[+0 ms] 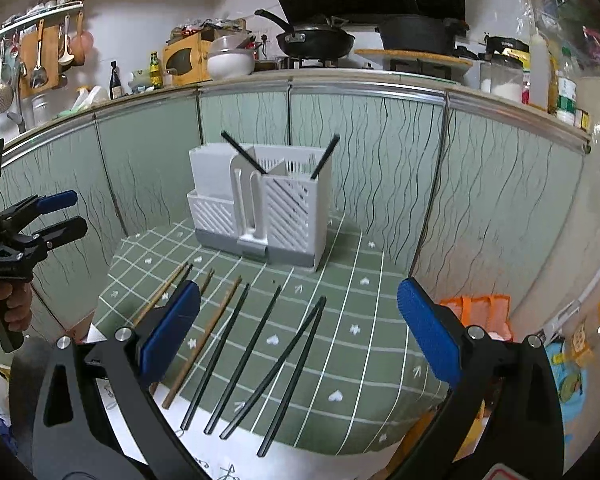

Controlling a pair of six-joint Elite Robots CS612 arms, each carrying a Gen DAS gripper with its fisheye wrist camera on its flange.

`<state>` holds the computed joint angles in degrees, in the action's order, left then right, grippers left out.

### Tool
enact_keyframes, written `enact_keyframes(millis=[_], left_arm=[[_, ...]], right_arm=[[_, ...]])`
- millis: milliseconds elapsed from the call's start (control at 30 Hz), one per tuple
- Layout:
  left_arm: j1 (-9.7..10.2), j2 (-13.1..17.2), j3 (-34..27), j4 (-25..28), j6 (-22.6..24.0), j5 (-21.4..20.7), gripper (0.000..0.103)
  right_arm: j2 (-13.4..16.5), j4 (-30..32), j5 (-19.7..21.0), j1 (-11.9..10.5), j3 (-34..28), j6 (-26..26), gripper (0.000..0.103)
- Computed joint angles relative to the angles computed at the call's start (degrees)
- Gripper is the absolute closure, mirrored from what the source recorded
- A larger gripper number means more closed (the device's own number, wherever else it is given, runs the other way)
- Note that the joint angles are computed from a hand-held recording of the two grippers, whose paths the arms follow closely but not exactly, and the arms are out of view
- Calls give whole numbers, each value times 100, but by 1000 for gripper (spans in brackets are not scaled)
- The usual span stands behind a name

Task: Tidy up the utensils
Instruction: 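Move both open tools back down to the chopstick row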

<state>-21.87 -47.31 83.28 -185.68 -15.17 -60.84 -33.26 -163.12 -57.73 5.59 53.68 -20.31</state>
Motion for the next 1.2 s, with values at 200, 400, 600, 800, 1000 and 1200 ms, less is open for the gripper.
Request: enact_keyframes(millis=[200,400,600,800,1000,1200], left_arm=[[-66,62,224,-159,-188,294,4],[-112,114,425,-165,-530,590,4],[-167,177,588,-62,-843,860,4],[-216,232,679,204,-1276,1058,4],[-272,271,720,574,-1713,1184,4],[-342,317,701,918,-2132,1449,4]], right_arm=[[-28,-320,-255,28,330,-18,9],[4,-568,-529,63,568,79,9],[56,-612,-697,87,745,197,9],[111,-645,-881,114,853,288,9],[135,-791,-1168,161,935,459,9],[174,-703,-1395,200,970,564,9]])
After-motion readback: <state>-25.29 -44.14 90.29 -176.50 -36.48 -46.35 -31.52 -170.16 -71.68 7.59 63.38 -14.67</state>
